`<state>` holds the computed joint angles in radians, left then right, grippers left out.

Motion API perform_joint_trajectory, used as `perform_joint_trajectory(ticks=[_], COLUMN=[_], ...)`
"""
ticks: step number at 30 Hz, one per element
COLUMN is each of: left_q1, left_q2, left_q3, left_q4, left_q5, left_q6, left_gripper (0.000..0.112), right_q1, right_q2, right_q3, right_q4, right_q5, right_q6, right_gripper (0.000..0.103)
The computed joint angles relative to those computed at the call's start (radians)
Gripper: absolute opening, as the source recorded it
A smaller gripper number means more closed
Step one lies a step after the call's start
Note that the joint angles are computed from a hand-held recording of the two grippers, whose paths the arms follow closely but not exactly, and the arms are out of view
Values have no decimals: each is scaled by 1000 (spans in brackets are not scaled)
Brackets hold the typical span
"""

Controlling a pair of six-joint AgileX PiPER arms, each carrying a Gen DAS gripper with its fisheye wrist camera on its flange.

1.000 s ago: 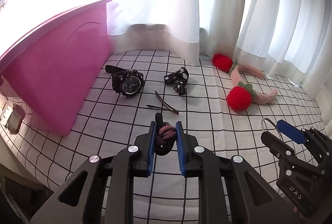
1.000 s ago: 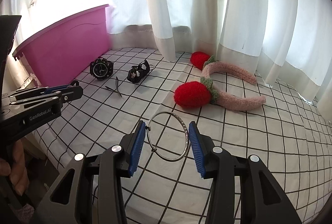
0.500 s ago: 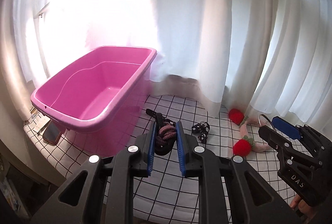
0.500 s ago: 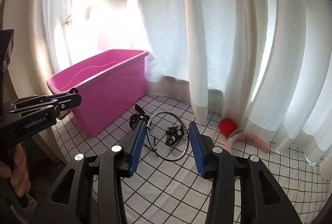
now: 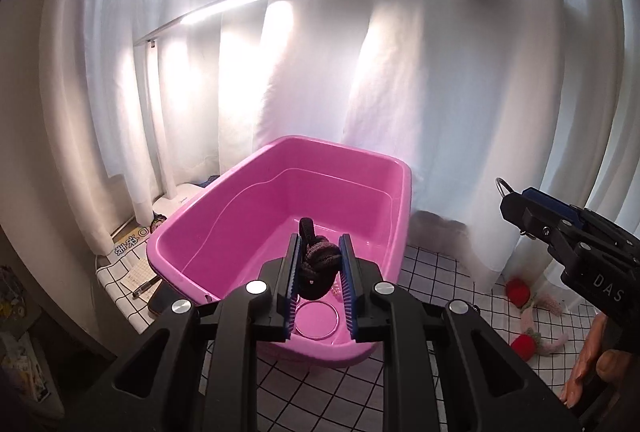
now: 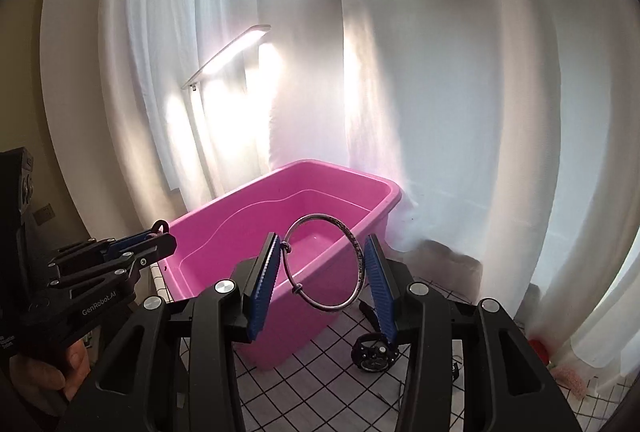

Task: Organize jewelry
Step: 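Carry the hair tie and silver bangle over the pink tub with both tools, then open the left tool to drop the hair tie while the right tool drops the bangle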

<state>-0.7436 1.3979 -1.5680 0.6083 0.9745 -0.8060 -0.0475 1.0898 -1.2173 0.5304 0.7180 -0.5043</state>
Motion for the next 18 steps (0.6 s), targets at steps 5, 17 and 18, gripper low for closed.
perform_joint_trajectory(ticks=[5,17,18], left_q1=[177,477,491], left_q2=[61,472,510], left_q3=[-49,-535,-585], left_q4=[-147,-595,-624], left_q5=[-83,177,223], left_q6=[148,508,520], left_gripper=[19,19,19], right_q1=[123,231,236], right_q2=[218,821,876], right_q3=[-194,-922,-1005], right_q4=[-106,-297,-313], right_q5=[-6,391,452], right_q6=[117,338,354], right_gripper=[42,42,42])
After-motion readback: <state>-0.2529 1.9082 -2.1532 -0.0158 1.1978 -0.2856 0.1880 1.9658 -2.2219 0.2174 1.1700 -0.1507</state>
